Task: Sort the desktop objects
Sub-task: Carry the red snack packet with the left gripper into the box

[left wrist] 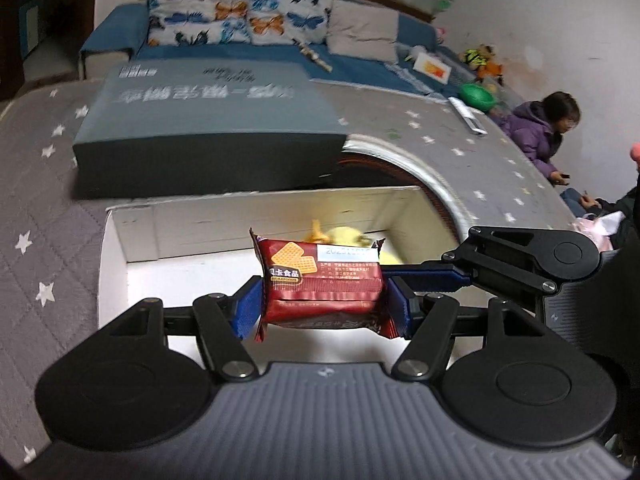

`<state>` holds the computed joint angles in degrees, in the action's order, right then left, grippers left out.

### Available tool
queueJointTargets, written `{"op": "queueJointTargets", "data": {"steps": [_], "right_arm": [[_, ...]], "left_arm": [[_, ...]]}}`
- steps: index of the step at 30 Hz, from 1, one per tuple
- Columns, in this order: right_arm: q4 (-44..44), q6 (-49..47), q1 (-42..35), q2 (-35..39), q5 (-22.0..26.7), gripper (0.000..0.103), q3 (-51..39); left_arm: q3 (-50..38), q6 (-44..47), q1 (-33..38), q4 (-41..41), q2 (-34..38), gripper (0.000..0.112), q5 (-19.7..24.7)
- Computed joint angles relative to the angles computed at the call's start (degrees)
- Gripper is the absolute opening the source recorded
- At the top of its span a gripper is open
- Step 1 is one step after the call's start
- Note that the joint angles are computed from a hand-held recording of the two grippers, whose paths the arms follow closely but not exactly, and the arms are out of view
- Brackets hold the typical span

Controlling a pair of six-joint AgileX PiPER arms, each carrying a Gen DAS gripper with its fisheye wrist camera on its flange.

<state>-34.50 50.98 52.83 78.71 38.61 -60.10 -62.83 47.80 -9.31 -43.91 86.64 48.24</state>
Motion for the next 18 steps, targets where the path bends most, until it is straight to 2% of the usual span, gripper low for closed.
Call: {"op": "queueJointTargets", "data": {"steps": [6, 10, 18], "right_arm": [[10.4, -9.7, -6.8, 4.8, -4.5, 0.065, -1.1], [14.9, -13.2, -7.9, 5.6, -5.0, 0.064, -1.0], [15.5, -12.9, -7.8, 6.6, -4.2, 0.065, -1.2]], "left_arm": [[-2.6, -1.4, 0.1, 1.3, 6.1, 0.066, -0.6], [-2.9, -1.7, 0.5, 1.8, 7.7, 0.066, -0.7], [-2.6, -2.2, 0.7, 3.0, 8.6, 0.066, -1.7]]}}
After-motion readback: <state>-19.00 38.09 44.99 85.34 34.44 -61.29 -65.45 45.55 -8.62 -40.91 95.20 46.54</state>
